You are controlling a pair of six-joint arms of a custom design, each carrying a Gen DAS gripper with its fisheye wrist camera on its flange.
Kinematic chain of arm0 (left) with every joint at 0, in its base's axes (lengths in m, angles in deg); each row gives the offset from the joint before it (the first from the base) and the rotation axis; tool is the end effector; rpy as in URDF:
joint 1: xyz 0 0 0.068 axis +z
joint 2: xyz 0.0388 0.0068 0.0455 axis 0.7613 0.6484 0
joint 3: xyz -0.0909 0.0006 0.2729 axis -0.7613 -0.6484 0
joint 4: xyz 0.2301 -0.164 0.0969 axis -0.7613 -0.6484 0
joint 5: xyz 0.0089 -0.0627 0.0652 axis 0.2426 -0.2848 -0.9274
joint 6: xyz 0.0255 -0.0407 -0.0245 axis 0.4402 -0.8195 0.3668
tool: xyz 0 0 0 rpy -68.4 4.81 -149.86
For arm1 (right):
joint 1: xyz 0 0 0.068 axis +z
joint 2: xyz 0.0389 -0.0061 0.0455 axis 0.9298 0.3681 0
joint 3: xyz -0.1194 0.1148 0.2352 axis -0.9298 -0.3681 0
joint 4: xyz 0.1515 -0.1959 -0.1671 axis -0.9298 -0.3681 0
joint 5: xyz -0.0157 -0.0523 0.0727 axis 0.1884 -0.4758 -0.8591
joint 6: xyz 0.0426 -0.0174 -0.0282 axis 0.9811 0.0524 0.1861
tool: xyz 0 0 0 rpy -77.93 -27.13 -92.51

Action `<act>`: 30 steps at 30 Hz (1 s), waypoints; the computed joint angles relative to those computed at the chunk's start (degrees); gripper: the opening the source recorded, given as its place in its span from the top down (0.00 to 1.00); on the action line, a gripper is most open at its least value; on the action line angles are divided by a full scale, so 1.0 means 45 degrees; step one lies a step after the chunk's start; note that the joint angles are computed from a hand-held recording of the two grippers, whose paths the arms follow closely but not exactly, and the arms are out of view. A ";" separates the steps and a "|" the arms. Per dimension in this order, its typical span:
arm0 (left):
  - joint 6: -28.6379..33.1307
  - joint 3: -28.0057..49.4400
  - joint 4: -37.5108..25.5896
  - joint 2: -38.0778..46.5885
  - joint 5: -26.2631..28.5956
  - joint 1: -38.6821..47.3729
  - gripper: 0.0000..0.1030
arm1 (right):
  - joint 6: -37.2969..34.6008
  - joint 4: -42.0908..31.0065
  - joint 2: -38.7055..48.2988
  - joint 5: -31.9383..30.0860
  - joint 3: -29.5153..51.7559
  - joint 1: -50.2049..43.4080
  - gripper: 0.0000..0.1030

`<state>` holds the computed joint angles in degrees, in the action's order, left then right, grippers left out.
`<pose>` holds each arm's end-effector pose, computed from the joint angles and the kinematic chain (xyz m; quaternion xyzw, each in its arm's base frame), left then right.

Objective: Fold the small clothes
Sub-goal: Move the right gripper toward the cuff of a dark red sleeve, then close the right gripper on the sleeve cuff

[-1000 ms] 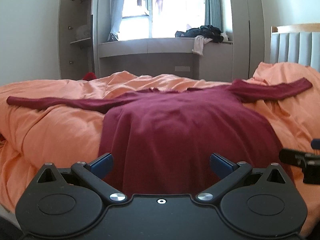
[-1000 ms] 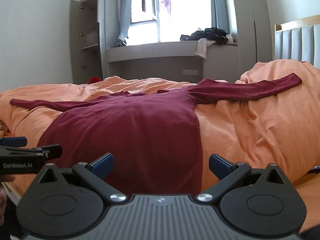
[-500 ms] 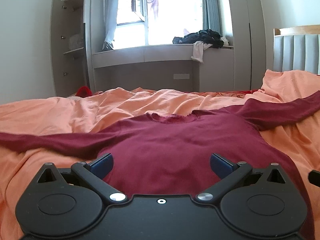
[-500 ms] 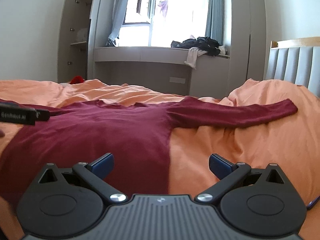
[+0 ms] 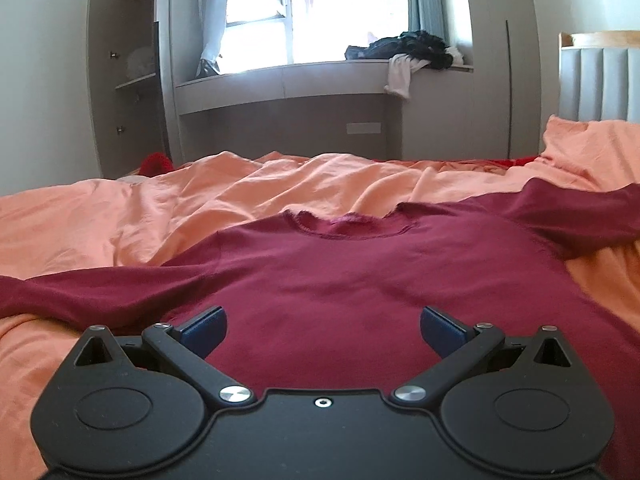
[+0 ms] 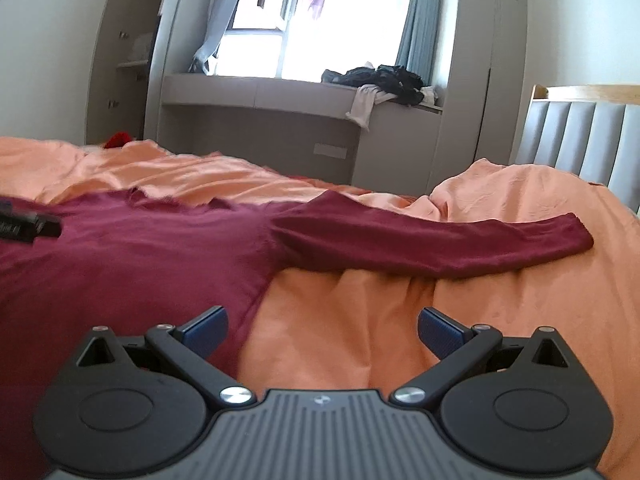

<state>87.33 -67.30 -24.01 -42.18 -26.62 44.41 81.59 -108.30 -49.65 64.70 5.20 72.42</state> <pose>0.1785 -0.0066 0.1977 -0.0462 0.8474 0.0810 0.5227 0.1174 0.0108 0.2070 -0.0993 0.8261 0.0143 0.5546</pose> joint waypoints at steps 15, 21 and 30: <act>-0.0118 -0.0435 0.0650 0.0428 0.0540 0.0532 0.00 | 0.0902 0.7813 0.7052 -0.5394 -0.0055 -0.5406 0.00; -0.0351 -0.0444 0.0974 0.0885 0.0780 0.0726 0.00 | 0.0209 0.8540 0.9046 -0.3756 0.0725 -0.5209 0.00; -0.0455 -0.0551 0.1064 0.0842 0.1155 0.1006 0.00 | 0.0360 1.0236 1.2452 -0.1917 0.2972 -0.5668 0.00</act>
<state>85.28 -69.78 -19.22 -38.39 -21.43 48.94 83.21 -62.23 6.39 56.07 18.57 46.91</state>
